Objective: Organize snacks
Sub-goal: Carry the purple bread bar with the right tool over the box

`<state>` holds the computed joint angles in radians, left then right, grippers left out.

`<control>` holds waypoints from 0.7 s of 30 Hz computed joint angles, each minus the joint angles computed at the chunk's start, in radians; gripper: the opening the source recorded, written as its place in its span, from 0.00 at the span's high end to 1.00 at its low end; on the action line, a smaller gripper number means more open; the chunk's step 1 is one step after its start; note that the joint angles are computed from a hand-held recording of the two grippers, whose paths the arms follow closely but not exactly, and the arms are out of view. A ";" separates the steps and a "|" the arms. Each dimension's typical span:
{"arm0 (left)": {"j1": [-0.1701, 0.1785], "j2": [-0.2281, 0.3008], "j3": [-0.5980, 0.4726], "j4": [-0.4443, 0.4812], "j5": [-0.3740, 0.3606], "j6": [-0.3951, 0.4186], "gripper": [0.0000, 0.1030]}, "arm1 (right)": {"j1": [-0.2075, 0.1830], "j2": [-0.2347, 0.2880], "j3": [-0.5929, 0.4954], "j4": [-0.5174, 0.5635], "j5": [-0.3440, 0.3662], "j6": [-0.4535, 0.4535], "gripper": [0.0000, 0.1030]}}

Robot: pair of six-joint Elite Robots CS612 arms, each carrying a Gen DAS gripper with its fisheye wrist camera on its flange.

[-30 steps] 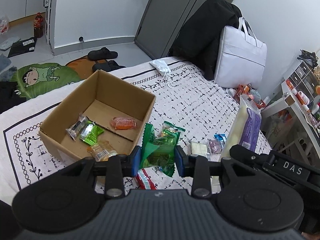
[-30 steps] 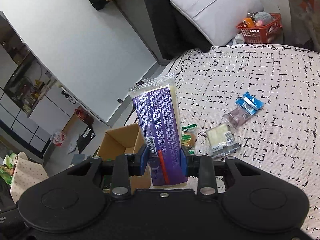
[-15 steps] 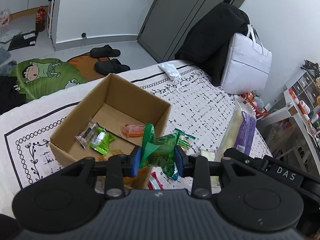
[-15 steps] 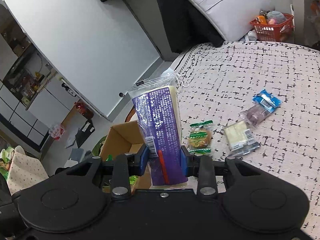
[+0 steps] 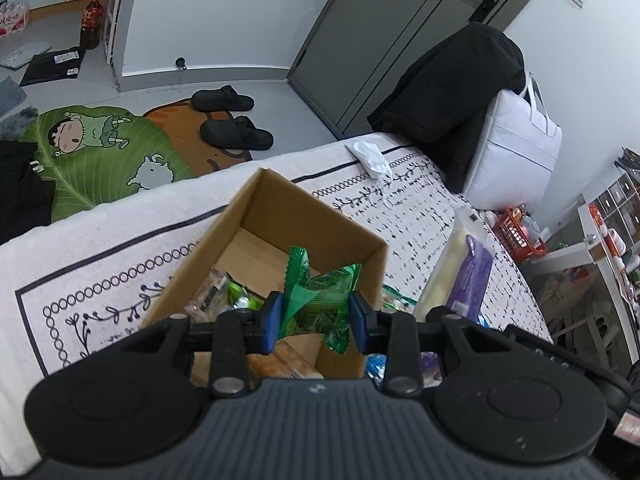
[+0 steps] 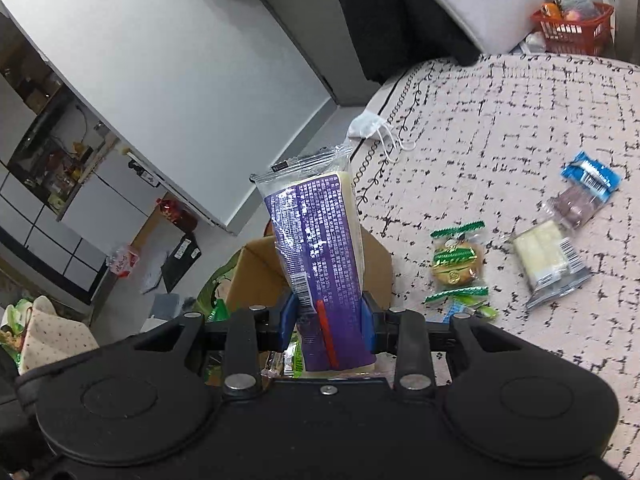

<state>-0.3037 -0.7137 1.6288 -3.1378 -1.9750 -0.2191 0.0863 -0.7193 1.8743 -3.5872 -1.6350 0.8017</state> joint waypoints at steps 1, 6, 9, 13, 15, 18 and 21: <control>0.003 0.005 -0.008 0.007 -0.001 0.000 0.66 | 0.001 0.004 -0.007 0.009 0.000 0.003 0.69; 0.011 0.026 -0.047 0.041 -0.010 0.004 0.66 | 0.005 0.012 -0.026 0.052 -0.005 0.005 0.69; 0.014 0.038 -0.071 0.071 -0.015 0.007 0.66 | 0.005 0.017 -0.038 0.070 -0.001 0.004 0.69; 0.014 0.051 -0.097 0.117 -0.030 0.012 0.64 | 0.004 0.023 -0.051 0.079 0.016 0.001 0.69; 0.013 0.055 -0.105 0.126 -0.023 0.009 0.62 | 0.002 0.025 -0.056 0.076 0.034 0.001 0.68; 0.015 0.060 -0.117 0.146 -0.027 0.006 0.60 | 0.001 0.030 -0.066 0.072 0.051 0.004 0.68; 0.015 0.057 -0.116 0.148 -0.015 0.003 0.60 | 0.003 0.036 -0.074 0.073 0.053 0.007 0.61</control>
